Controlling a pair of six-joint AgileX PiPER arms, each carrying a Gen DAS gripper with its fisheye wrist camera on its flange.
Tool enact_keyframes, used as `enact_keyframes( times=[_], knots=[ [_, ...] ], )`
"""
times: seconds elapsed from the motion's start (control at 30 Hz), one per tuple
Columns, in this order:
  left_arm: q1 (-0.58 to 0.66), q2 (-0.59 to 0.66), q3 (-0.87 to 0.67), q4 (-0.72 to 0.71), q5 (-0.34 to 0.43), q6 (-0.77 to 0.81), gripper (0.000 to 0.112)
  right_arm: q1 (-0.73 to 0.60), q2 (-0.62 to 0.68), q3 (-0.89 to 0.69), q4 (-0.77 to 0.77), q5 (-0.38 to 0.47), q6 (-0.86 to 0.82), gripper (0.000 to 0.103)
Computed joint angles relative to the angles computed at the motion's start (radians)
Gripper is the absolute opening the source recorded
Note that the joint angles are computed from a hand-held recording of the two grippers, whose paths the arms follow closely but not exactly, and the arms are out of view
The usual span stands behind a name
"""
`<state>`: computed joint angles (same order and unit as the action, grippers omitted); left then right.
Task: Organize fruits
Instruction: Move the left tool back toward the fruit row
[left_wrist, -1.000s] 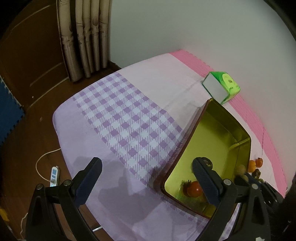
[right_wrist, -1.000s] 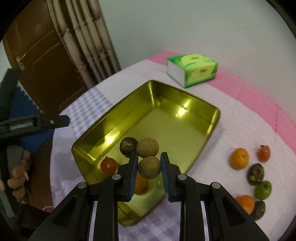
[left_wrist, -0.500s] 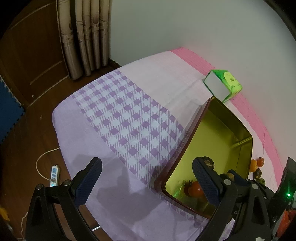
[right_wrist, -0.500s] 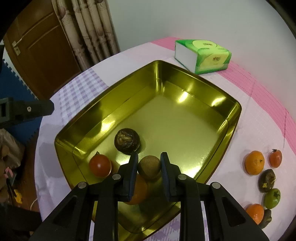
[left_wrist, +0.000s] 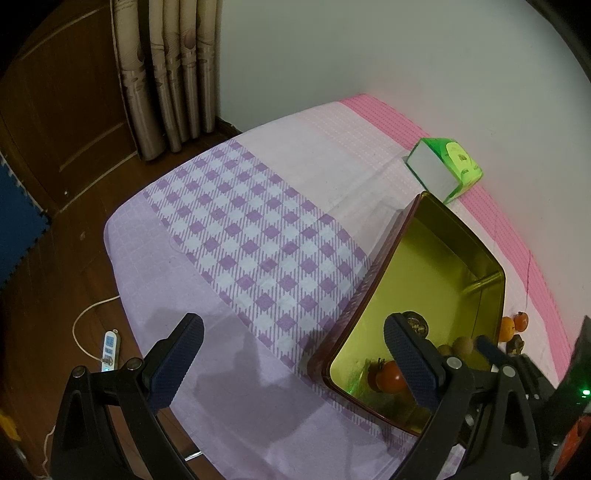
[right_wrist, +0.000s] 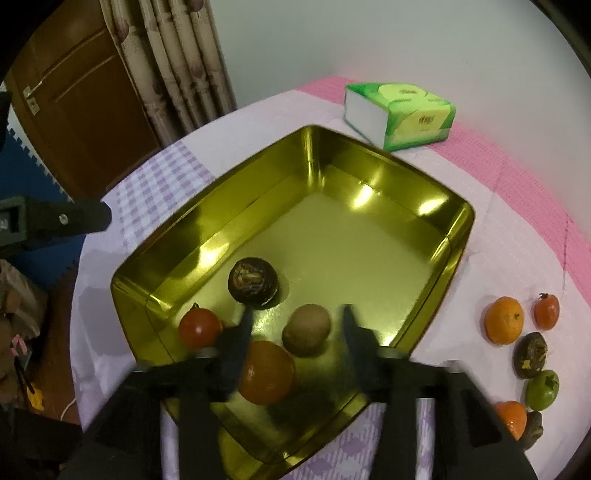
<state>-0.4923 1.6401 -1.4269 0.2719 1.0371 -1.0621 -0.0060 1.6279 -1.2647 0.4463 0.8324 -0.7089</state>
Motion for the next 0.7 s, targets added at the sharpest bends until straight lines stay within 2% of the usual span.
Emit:
enact_keyframes(
  times=[0.13,0.23,0.33,0.57,0.7],
  knots=[
    [-0.005,0.003,-0.005,0.006,0.004,-0.005,0.097,-0.054,-0.041,0.002,0.079,0.004,-0.060,0.077],
    [-0.013,0.010,-0.018,0.020,0.012,-0.004,0.097,-0.141,-0.088,0.015,0.157,0.003,-0.142,0.091],
    [-0.028,0.020,-0.036,0.044,0.025,-0.003,0.097,-0.248,-0.111,0.018,0.200,-0.006,-0.205,0.092],
    [-0.080,0.040,-0.076,0.118,0.056,0.000,0.097,-0.551,-0.051,-0.041,0.241,-0.001,-0.281,0.100],
    [-0.122,0.058,-0.106,0.162,0.067,0.017,0.097,-0.696,0.045,-0.095,0.231,-0.019,-0.276,0.103]
  ],
)
